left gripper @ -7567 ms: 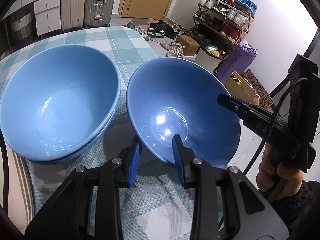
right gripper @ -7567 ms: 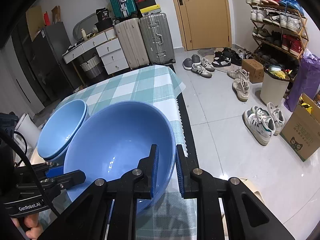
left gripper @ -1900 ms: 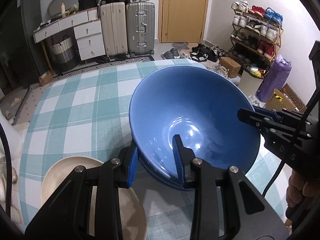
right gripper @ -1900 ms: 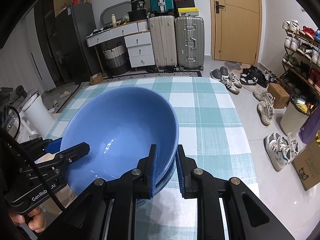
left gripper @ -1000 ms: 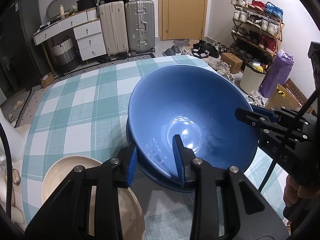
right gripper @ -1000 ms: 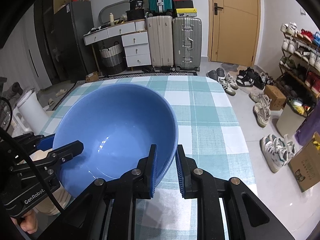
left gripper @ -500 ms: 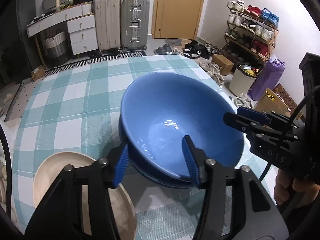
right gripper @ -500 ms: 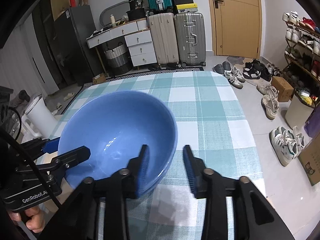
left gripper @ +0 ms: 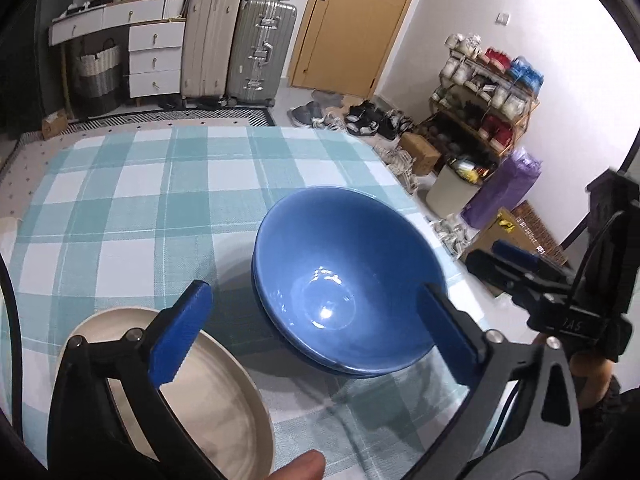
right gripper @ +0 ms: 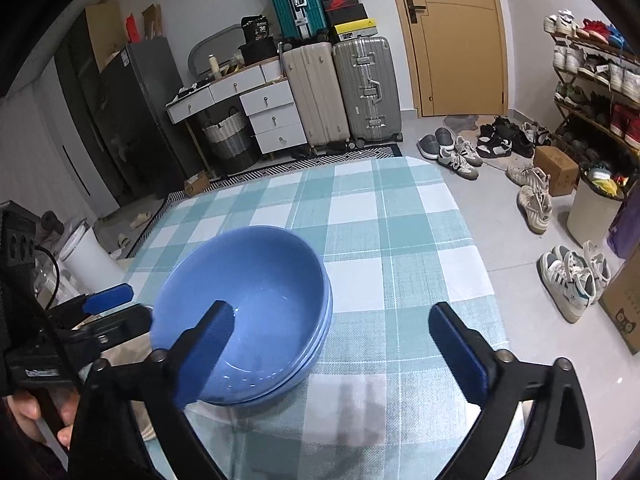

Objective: Organize plates and bowls
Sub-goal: 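Close both grippers on the rim of the nested light-blue bowls, then lift the nested bowls and carry them over the cream plate stack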

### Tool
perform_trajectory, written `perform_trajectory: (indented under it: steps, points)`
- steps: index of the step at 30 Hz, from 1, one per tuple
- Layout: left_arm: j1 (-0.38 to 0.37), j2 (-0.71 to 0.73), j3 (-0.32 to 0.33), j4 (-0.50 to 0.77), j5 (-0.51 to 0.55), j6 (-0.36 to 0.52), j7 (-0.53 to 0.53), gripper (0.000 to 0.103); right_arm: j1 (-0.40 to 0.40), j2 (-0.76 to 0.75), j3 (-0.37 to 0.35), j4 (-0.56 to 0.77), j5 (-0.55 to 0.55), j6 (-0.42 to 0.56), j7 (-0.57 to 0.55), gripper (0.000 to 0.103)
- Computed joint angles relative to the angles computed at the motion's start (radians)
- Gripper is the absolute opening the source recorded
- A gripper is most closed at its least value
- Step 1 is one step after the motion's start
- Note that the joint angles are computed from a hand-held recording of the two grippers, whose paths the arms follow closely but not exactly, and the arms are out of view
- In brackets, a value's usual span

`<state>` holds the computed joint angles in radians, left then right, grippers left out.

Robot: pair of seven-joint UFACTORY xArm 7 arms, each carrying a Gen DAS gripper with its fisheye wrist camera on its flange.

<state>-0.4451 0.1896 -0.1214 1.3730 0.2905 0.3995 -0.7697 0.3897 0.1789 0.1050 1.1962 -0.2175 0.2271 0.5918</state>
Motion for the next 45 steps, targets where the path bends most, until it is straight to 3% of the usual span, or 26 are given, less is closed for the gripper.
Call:
perform_trajectory:
  steps: [8, 15, 18, 23, 26, 28, 30, 32, 37, 42, 45]
  points:
    - [0.056, -0.028, -0.018, -0.070, -0.141, -0.062, 0.058, 0.102, -0.001, -0.038, 0.005, -0.050, -0.002, -0.032, 0.053, 0.102]
    - [0.071, 0.015, -0.022, -0.061, -0.225, -0.085, 0.088, 0.102, -0.030, -0.029, 0.049, -0.082, 0.141, -0.086, -0.032, 0.102]
    - [0.060, 0.038, -0.008, -0.042, -0.212, -0.075, 0.080, 0.102, -0.036, -0.012, 0.062, -0.082, 0.184, -0.100, -0.068, 0.101]
    - [0.057, 0.086, -0.008, -0.007, -0.224, -0.068, 0.093, 0.102, -0.058, 0.032, 0.105, -0.071, 0.283, -0.118, -0.166, 0.082]
    - [0.061, 0.112, -0.014, 0.013, -0.246, -0.062, 0.110, 0.101, -0.067, 0.058, 0.122, -0.060, 0.324, -0.124, -0.204, 0.079]
    - [0.069, 0.135, -0.027, 0.033, -0.273, -0.052, 0.141, 0.097, -0.128, 0.075, 0.199, -0.054, 0.417, -0.135, -0.292, 0.075]
    - [0.078, 0.153, -0.039, 0.048, -0.301, -0.042, 0.175, 0.086, -0.172, 0.093, 0.257, -0.042, 0.497, -0.138, -0.369, 0.069]
    - [0.083, 0.169, -0.049, 0.064, -0.329, -0.030, 0.205, 0.079, -0.163, 0.107, 0.252, -0.028, 0.520, -0.131, -0.391, 0.059]
    - [0.070, 0.198, -0.044, 0.097, -0.342, -0.016, 0.235, 0.061, -0.157, 0.127, 0.255, -0.004, 0.576, -0.127, -0.433, 0.050]
    - [0.009, 0.220, 0.016, 0.148, -0.255, 0.049, 0.176, 0.041, -0.080, 0.128, 0.169, 0.007, 0.519, -0.123, -0.363, 0.039]
    - [0.001, 0.216, 0.025, 0.149, -0.222, 0.063, 0.151, 0.036, -0.071, 0.127, 0.157, 0.003, 0.497, -0.127, -0.334, 0.037]
